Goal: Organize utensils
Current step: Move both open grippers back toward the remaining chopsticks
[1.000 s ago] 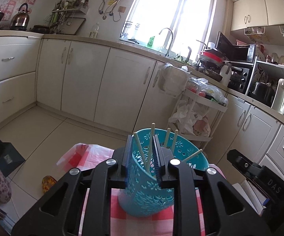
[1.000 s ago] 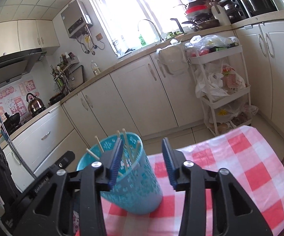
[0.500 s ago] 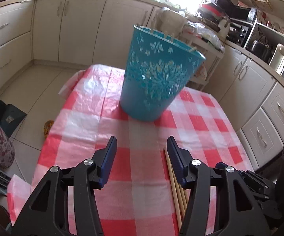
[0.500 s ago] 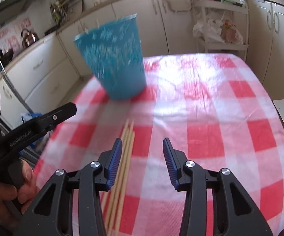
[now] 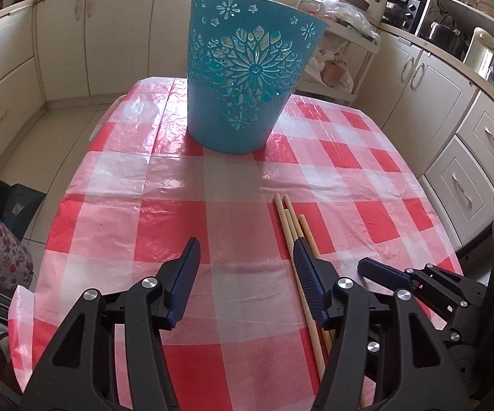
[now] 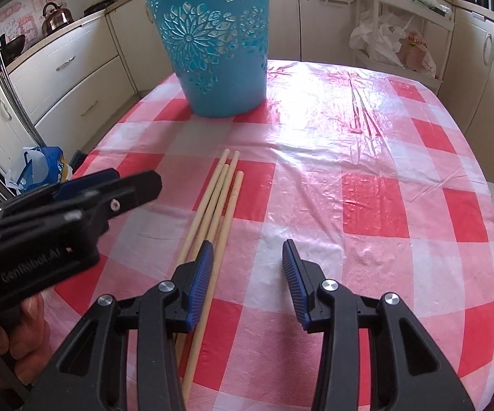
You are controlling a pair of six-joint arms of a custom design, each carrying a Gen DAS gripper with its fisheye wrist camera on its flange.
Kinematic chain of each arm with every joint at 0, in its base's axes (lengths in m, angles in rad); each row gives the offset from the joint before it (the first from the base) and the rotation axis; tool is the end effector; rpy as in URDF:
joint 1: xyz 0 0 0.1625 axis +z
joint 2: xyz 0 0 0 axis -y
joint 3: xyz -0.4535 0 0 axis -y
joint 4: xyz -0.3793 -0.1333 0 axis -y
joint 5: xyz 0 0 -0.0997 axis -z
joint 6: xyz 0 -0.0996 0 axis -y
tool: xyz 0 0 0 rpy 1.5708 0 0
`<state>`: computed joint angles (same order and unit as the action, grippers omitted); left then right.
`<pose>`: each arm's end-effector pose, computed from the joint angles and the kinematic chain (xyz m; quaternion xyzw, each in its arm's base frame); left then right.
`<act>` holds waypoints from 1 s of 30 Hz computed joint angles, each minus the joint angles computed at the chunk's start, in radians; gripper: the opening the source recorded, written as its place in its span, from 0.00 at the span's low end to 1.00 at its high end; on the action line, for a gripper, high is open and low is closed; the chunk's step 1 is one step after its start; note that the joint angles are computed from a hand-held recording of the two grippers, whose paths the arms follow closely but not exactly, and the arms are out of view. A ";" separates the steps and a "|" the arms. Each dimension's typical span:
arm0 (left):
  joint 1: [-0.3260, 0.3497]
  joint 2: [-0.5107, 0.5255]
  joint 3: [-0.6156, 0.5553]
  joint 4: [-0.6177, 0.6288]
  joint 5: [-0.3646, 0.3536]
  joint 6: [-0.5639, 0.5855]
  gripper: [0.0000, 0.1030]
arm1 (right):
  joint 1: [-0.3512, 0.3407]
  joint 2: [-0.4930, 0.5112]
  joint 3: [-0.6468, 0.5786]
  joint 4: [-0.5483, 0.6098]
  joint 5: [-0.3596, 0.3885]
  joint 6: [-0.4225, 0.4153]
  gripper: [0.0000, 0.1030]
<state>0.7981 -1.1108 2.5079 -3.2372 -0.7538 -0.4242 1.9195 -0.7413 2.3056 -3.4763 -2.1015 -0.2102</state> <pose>-0.1186 -0.4166 0.1561 0.1051 0.9049 -0.3235 0.2558 0.2350 -0.4037 0.0418 0.2195 -0.9264 0.1813 0.2465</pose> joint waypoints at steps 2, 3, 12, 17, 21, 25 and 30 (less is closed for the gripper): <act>0.005 0.002 -0.002 0.016 -0.004 -0.007 0.52 | 0.004 0.007 -0.003 -0.006 -0.009 -0.013 0.41; 0.007 0.005 -0.004 0.022 -0.006 -0.008 0.52 | 0.007 0.011 -0.004 -0.009 -0.015 -0.022 0.41; 0.007 0.007 -0.015 0.068 -0.013 -0.010 0.53 | 0.005 0.009 -0.003 -0.031 -0.059 -0.046 0.33; 0.000 0.030 -0.044 0.132 0.003 -0.003 0.53 | -0.015 -0.014 0.018 -0.040 -0.039 -0.048 0.25; -0.005 0.048 -0.059 0.173 0.027 -0.006 0.53 | -0.029 -0.025 0.031 -0.053 -0.013 -0.047 0.25; -0.015 0.051 -0.066 0.209 0.050 -0.018 0.53 | -0.030 -0.022 0.027 -0.053 -0.002 -0.046 0.25; -0.005 0.055 -0.098 0.255 0.070 -0.010 0.53 | -0.035 -0.022 0.023 -0.043 0.019 -0.057 0.25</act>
